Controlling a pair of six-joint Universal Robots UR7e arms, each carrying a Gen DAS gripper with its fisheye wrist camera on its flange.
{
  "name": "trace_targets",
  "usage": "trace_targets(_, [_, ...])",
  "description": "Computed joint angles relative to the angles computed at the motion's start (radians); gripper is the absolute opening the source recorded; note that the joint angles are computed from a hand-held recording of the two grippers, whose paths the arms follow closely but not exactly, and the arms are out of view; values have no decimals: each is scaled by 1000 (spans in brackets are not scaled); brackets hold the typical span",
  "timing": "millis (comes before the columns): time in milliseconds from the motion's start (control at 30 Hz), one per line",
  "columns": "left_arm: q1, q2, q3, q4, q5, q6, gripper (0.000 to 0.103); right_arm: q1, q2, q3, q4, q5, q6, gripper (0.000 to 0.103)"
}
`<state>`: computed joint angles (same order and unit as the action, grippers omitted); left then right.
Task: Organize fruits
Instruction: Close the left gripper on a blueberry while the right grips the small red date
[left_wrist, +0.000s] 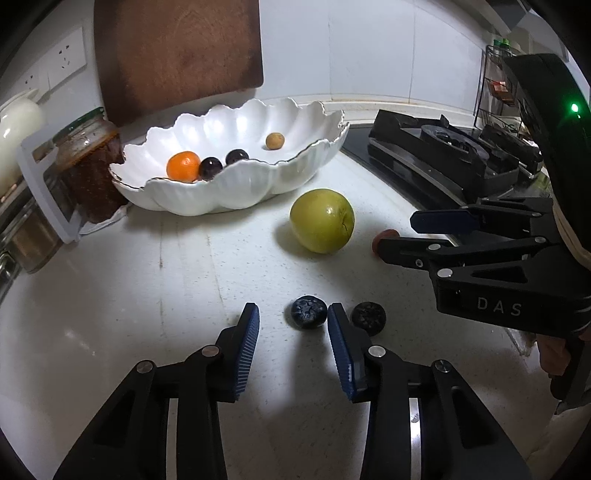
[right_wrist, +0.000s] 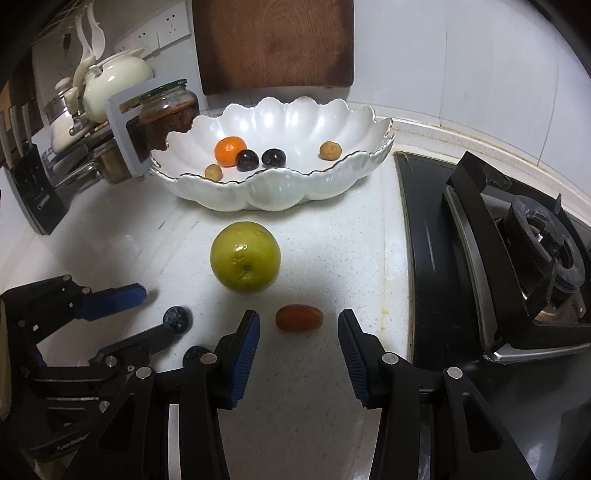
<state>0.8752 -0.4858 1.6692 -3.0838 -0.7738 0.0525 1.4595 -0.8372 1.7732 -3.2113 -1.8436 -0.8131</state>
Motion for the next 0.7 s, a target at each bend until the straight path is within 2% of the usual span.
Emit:
trace_targets(267, [9, 7, -17, 23, -26, 1, 32, -2, 13, -19, 12, -4, 5, 44])
trace_targets(467, [14, 7, -23, 31, -47, -6, 28, -4, 17, -33, 42, 2, 13, 36])
trace_targets(533, [16, 6, -25, 37, -55, -10, 26, -5, 17, -35, 51, 3, 17, 31])
trace_targets(700, [19, 9, -32, 41, -68, -18, 23, -8, 13, -34, 59, 8, 19, 28])
